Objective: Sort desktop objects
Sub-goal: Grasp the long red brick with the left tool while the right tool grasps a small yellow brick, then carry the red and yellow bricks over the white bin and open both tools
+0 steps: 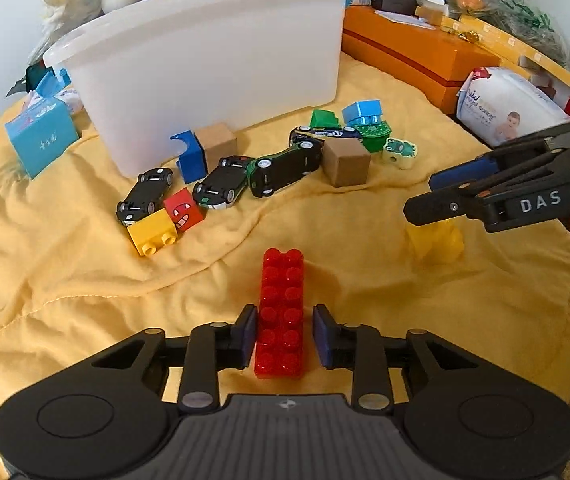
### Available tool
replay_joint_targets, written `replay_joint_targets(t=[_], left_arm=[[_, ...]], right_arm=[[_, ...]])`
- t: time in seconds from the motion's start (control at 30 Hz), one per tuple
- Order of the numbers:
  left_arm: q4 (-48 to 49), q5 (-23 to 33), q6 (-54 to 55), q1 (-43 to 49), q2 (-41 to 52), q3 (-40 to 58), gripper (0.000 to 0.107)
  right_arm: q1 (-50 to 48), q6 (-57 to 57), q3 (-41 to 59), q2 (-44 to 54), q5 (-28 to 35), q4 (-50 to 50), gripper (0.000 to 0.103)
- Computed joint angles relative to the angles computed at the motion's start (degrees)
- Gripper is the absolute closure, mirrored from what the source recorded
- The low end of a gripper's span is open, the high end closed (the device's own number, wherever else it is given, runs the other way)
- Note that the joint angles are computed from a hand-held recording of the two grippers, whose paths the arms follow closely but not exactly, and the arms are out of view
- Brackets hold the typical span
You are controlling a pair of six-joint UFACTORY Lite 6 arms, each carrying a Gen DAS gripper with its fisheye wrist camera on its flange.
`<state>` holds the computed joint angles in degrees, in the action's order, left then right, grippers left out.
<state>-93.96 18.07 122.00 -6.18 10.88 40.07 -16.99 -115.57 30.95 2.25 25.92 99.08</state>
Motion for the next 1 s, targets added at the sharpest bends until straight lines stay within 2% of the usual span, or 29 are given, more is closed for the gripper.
replay_joint_targets(t=[0.1,0.23,0.27,0.33,0.4,0.53,0.6,0.73,0.87,1.0], left_arm=[[-1.8,-0.97,1.92,-0.31,-0.78,-1.05,0.073],[-5.01,-0.36,4.97,0.58,-1.63,-2.73,0.073],[-5.97,-0.46,5.99,0.55,-1.55,-2.98,0.073],[-10.13,-0.92,9.84,0.07,-1.39,-3.53,0.073],[-13.8,-1.64,12.51,-0.73,-1.81,-3.95,0.073],[-15.69,-1.59,13.85,-1.0,-1.42,-3.99,0.073],[-14.17,-0.96,12.27,-0.46,-1.11,-3.75,0.075],[-12.23,-0.4,10.43,-0.61,-0.63,-3.14,0.08],[-18.09,0.98,17.17,-0.92,-1.28,-4.4,0.08],[-17.16,3.83,15.92,0.97,-6.72,-5.51,0.08]], right_arm=[[-0.12,1.78,0.53,-0.03,-0.98,-4.0,0.049],[-1.78,5.02,-2.68,-6.57,3.45,-8.44,0.045],[-0.21,3.56,-3.6,-8.17,2.18,-7.04,0.039],[4.41,-4.39,-5.54,-9.8,-2.99,0.0,0.037],[8.17,-12.01,-5.71,-8.15,-7.36,7.69,0.039],[9.49,-22.21,-5.86,-4.99,-8.94,18.04,0.043],[7.89,-17.1,-4.37,-2.19,-7.96,12.71,0.056],[5.54,-12.36,-4.24,-1.35,-5.72,7.29,0.056],[7.89,-18.52,-5.99,-3.0,-7.35,13.84,0.056],[6.25,-13.19,-6.19,-4.32,-5.7,9.98,0.056]])
